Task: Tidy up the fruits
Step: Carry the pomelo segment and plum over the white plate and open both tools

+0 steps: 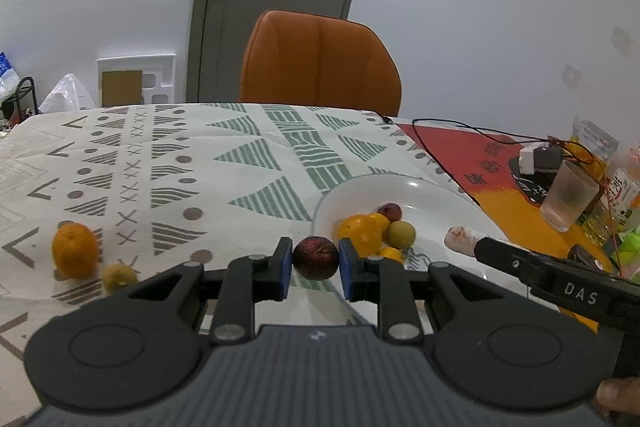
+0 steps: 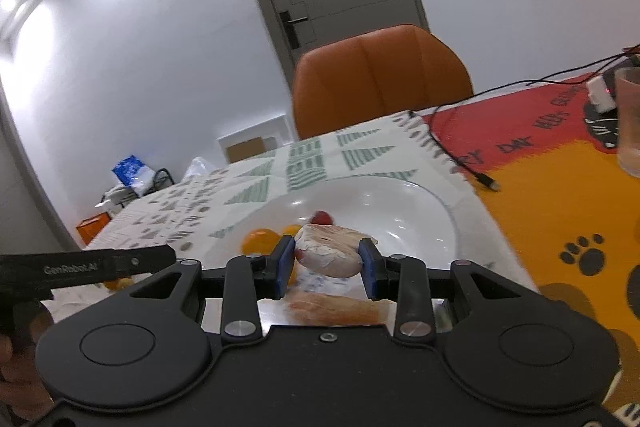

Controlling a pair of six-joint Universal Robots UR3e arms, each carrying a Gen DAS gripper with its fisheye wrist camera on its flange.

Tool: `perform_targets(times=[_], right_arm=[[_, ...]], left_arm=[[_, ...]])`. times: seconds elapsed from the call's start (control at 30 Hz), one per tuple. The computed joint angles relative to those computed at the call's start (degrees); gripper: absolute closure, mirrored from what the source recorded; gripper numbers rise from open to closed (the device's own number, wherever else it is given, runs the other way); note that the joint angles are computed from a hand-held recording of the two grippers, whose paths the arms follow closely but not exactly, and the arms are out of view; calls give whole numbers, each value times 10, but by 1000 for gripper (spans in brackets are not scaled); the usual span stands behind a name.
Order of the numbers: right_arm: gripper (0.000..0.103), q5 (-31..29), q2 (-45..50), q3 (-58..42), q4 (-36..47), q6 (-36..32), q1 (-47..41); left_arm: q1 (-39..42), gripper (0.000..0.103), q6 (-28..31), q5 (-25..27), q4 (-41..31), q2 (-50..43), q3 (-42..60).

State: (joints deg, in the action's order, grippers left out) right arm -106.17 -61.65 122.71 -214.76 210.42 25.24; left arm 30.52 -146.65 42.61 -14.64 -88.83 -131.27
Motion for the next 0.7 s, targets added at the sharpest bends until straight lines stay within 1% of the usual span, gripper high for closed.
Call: perform_targets(times=[0.1,0.2,0.3,0.5,0.57,0.7], right_arm=[[69,-3,-2,14,5,8,-11],[65,-29,-4,15,33,15,-11],[64,-40,-4,22,19,10,-7],[64,-34,-12,36,4,12,-12],[63,-32,-14,36,5,13,-12],[62,-23,-13,27,9,11,-10]], left_arm=[[-16,80,-10,7,12,-6,3],[-26,80,-16,10,21,-10,3],[-36,80,-21,15,26,-17,6],[-44,80,-21,18,19,-24,11],[-44,76,-29,19,30,-26,10],[-41,73,-39,30,28,-30,18]])
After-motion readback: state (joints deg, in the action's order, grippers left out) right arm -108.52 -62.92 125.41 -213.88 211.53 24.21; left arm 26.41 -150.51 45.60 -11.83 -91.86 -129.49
